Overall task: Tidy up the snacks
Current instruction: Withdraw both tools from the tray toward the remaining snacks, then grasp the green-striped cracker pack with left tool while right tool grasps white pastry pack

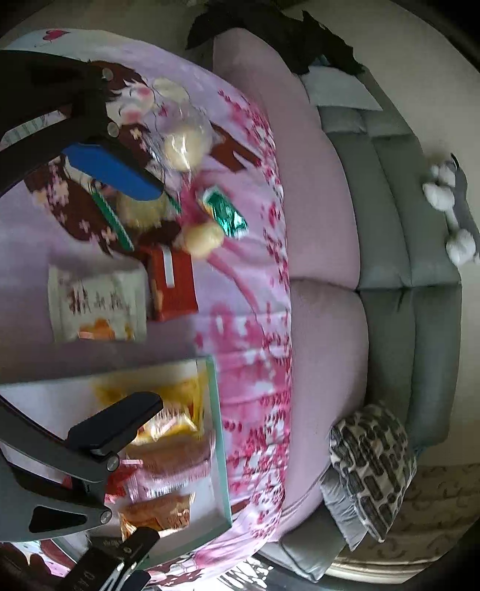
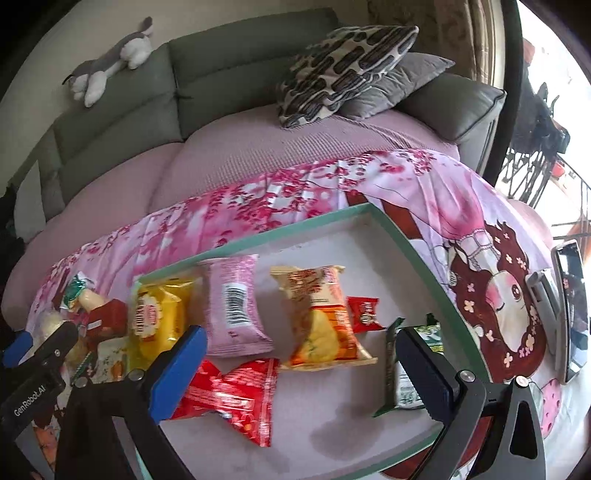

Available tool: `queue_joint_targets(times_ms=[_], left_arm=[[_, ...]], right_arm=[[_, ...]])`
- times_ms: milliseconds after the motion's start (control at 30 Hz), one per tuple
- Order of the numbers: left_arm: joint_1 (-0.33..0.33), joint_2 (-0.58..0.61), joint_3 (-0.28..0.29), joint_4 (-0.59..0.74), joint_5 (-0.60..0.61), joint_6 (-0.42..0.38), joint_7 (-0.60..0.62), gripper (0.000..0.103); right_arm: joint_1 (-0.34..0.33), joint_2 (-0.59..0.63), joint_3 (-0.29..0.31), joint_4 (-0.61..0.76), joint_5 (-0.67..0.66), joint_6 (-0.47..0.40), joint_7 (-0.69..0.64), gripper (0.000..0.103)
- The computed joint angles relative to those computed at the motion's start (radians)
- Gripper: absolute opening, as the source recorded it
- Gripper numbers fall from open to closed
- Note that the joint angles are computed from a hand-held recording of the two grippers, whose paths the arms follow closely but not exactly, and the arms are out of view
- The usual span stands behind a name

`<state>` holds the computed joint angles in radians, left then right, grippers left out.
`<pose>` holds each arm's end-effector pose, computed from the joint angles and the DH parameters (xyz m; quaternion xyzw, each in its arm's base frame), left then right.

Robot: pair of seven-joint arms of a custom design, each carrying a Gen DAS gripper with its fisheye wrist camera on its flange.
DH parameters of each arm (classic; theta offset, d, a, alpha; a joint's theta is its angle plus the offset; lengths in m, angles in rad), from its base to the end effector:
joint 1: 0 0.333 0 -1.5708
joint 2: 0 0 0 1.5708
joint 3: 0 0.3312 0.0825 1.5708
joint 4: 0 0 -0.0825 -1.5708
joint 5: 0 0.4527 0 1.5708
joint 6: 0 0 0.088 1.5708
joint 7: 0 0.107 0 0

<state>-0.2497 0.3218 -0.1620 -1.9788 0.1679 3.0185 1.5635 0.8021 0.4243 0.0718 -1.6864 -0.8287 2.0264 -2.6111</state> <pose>0.6498 -0.2894 0.3607 -0.4627 0.8128 -0.2875 0.2065 0.5048 0.5297 0.3403 -0.3441 0.8744 -0.2832 0.1920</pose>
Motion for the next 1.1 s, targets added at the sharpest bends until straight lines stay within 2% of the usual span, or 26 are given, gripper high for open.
queue_joint_targets(times_ms=[267,400,500,633,767,933,1100], left_arm=[[0.053,-0.027,0.014,-0.028,-0.033,0.024,-0.012,0.103],[0.084,-0.039,0.024,-0.04,-0.043,0.031,-0.014,0.103],[0.077,-0.043,0.059,-0.044,-0.024,0.032,-0.046,0.103],[0.146,-0.052,0.02,-0.057,-0.074,0.04,-0.019,0.103],[0.157,-0.052,0.034,-0.058,-0.084,0.035,-0.027,0.103],[0.208,-0.045,-0.002,-0.057,-0.143,0.023,0.01,0.103],[0.218,-0.02,-0.011,-0.036,-0.176,-0.013,0.031,0.103]], right_arm=[[0.026,0.049,-0.015,0.091,-0.051,0.017,-0.014,0.103],[0.037,0.089,-0.032,0.151,-0.078,0.076,-0.023,0.103],[0.048,0.135,-0.046,0.218,-0.079,0.104,-0.059,0.103],[0.068,0.219,-0.067,0.339,-0.05,0.117,-0.142,0.103],[0.087,0.32,-0.09,0.49,0.008,0.106,-0.266,0.103],[0.114,0.438,-0.127,0.665,0.075,0.093,-0.404,0.102],[0.107,0.573,-0.139,0.849,0.185,0.096,-0.538,0.091]])
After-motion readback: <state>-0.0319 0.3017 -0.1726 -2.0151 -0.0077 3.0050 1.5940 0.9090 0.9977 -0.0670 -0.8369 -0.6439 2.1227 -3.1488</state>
